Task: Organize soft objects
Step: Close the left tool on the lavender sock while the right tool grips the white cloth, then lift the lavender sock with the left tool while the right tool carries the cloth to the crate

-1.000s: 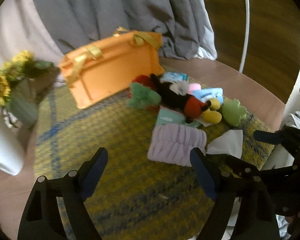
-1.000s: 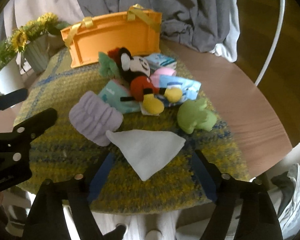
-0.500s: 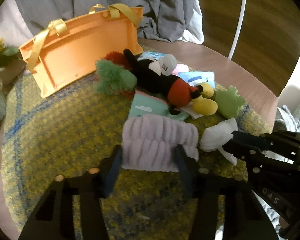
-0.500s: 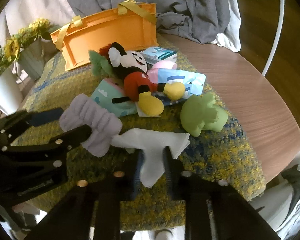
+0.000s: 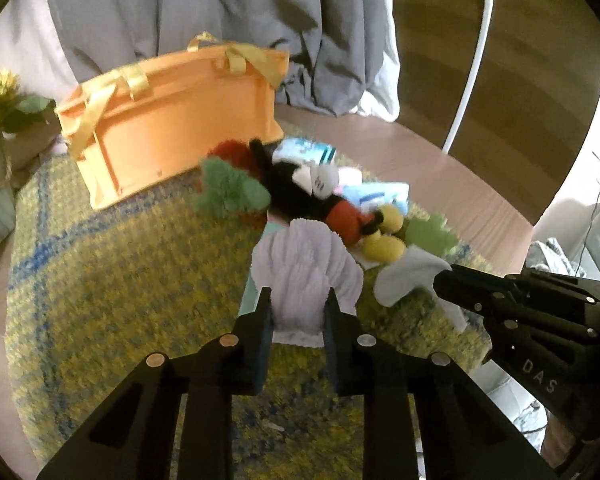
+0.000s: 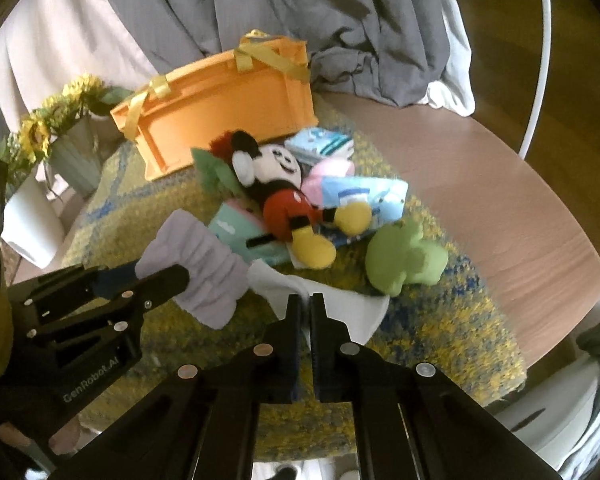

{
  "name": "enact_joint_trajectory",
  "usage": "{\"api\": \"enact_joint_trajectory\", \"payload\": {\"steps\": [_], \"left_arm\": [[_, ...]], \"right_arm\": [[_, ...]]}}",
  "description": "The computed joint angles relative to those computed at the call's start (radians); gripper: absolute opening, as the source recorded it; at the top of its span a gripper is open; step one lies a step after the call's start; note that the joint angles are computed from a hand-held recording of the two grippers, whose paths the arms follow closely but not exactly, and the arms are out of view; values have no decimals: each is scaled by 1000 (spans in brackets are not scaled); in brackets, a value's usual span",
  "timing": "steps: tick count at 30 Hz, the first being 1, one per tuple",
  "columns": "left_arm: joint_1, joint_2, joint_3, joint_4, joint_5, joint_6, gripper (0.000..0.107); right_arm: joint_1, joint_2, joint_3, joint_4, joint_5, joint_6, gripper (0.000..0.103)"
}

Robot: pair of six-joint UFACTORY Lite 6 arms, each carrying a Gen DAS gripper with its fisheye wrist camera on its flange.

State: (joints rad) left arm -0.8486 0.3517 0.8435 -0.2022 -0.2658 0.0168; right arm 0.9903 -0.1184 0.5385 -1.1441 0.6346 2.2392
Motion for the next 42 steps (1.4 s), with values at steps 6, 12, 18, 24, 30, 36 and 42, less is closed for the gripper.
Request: {"api": "enact_joint_trajectory", "payload": {"steps": [6,12,18,24,30,36,42], "left_arm": [[25,-105,-38,41,3,-25,23],[77,-191,-46,121,11,-70,23],[121,-238,-13,71,24,-6,23],[144,-217,75,-160,25,216,23],[141,-157,206,-556,-1,579,23],[133,-64,360,-809,-84,811,23],[147,62,549,-958,-139,961,23]], "right_arm": [[42,-24,68,53,98,-57,5],[72,-2,176,45,213,-80,5],[47,25,263,-12,257,-103,5],[-45,42,335,-117,215,-166,5],[-216,59,396,-253,47,-234,5],[-368,120,496,-396,-122,-259,5],[-493,233,645,-555,-272,-226,5]]}}
